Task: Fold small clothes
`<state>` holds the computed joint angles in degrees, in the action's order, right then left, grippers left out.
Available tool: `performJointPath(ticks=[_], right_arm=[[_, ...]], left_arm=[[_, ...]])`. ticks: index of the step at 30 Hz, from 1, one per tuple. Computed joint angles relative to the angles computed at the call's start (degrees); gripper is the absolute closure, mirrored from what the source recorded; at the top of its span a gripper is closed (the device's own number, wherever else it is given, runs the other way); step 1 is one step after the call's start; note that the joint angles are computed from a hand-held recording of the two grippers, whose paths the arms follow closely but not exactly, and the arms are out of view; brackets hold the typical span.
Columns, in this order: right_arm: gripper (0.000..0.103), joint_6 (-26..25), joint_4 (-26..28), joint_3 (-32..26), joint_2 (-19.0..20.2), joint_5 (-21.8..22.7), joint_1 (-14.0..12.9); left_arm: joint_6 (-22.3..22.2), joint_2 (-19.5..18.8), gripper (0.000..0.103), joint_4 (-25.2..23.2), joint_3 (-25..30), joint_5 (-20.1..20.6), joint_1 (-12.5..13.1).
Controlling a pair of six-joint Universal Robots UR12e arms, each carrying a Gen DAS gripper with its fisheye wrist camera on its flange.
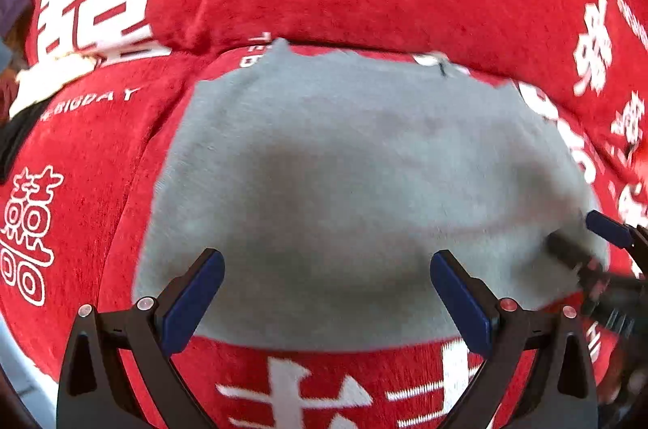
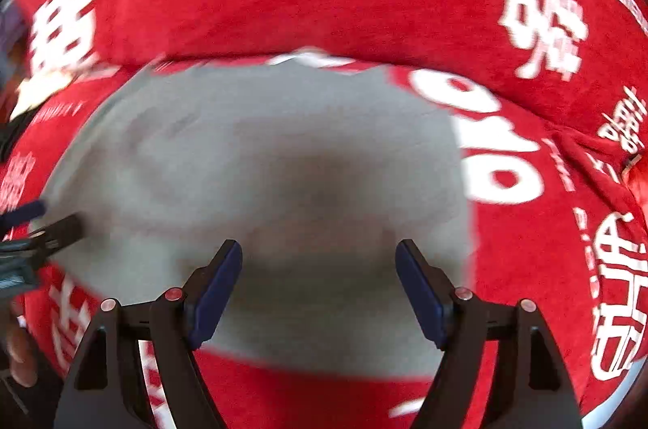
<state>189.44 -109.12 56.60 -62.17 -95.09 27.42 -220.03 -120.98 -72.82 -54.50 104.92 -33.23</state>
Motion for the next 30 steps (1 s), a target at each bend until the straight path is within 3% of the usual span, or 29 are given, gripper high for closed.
performJointPath(ticks=[3,4,5,12,16,18,20,22,25,27,30], right_arm=[[0.022,-3.1,0.4,1.7,-0.2,-0.7,1.8],[0.022,-3.4,-0.3,2.9,-0.6,-1.4,2.1],[0.022,-3.1,-3.3,5.1,-1.7,-0.8,1.9],[0.020,2.0,-5.9,10.6,-5.4,2.8,-1.8],[0.020,1.1,-7.0,13.3,-7.5,5.3,-2.9],[0.020,-0.6,-4.9,12.7,-7.7,4.0,-2.6],[0.019,1.3,-3.5,12.0,-7.9,3.5,-2.4],[0.019,3.5,-5.0,11.8,-8.0,4.2,-2.4],[0.019,6.4,-5.7,8.2,-5.6,-1.2,-0.9],[0.019,6.8,-2.3,4.1,-2.9,-3.7,0.1],[0.019,2.6,6.1,-1.3,0.8,-2.1,0.6]], left_arm=[[0.0,-0.3,0.001,-3.0,-0.3,0.3,-0.2],[-0.2,0.5,0.000,-1.8,-2.3,-0.1,0.0],[-0.2,1.5,0.000,1.1,-4.4,0.3,0.1],[0.3,4.7,0.000,4.8,-9.8,-0.1,0.4],[0.0,5.2,0.000,2.2,-9.5,-1.2,0.4],[-3.1,6.1,0.000,1.2,-9.9,-1.1,0.3],[-5.4,7.3,0.000,4.7,-11.5,1.1,0.0],[-6.8,6.9,0.000,5.0,-10.5,2.3,0.2],[-7.6,4.8,0.000,3.9,-7.2,0.6,1.1],[-8.6,3.3,0.000,2.2,-5.0,-0.3,1.5],[-9.1,1.4,0.000,-1.6,-2.5,-1.4,1.8]])
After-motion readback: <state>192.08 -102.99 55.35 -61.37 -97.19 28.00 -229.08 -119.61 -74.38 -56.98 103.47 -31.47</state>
